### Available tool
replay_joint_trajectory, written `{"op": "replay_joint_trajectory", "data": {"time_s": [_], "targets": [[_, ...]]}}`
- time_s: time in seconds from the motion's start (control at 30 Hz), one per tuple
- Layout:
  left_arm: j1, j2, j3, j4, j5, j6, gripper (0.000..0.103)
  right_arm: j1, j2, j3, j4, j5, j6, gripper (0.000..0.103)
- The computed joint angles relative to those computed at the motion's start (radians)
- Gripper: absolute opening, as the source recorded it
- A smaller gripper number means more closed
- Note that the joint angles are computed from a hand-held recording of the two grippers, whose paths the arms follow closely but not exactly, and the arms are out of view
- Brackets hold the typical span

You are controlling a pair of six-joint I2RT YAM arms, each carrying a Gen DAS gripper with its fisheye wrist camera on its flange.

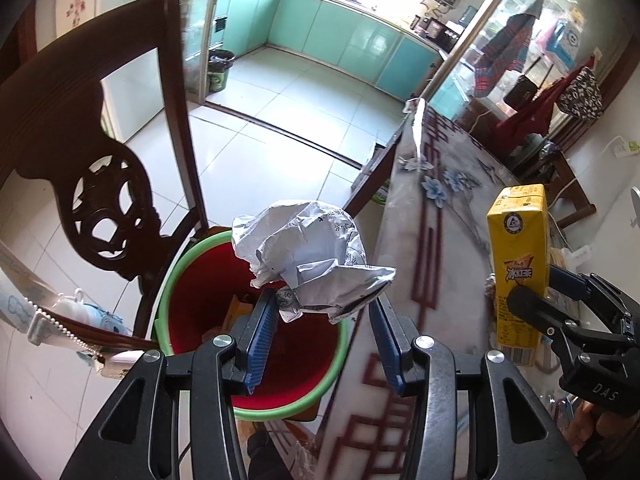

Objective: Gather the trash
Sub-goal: 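Open both tools to drop the carton and paper into the bucket, then grasp the blue-white snack wrapper with the right tool while the left tool grasps crumpled newspaper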

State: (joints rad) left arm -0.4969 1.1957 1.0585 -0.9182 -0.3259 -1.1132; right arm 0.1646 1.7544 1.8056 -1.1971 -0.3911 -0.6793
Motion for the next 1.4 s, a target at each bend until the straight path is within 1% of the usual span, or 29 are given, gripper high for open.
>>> {"op": "replay_joint_trajectory", "data": {"time_s": [0.2,0.4,0.63,0.7,0.73,0.77,0.83,1.17,1.4], "targets": [[0.044,-0.038,-0.056,0.002,0.035,0.011,0.046,0.050,0.022,-0.008,-0.017,-0.007,0.047,0.067],[0.069,-0.060,-0.100,0.002,0.053,0.005,0.046,0.107,0.026,-0.044,-0.013,0.009,0.070,0.067],[0.100,-0.082,-0.136,-0.010,0.059,-0.003,0.046,0.146,0.053,-0.041,-0.016,0.013,0.094,0.067],[0.110,-0.088,-0.143,-0.010,0.058,-0.007,0.051,0.154,0.053,-0.041,-0.014,0.009,0.097,0.067],[0.120,-0.093,-0.150,-0.005,0.069,-0.006,0.053,0.157,0.053,-0.040,-0.014,0.005,0.101,0.068],[0.133,-0.099,-0.157,0.001,0.083,-0.004,0.054,0.158,0.052,-0.040,-0.013,0.001,0.103,0.072],[0.150,-0.109,-0.166,0.005,0.093,-0.003,0.057,0.158,0.043,-0.044,-0.003,-0.003,0.106,0.078],[0.117,-0.098,-0.138,-0.006,0.062,-0.033,0.058,0.140,0.015,-0.043,0.004,-0.002,0.087,0.081],[0.054,-0.035,-0.086,-0.004,0.045,-0.062,0.059,0.078,0.004,-0.033,-0.023,-0.027,0.053,0.081]]}}
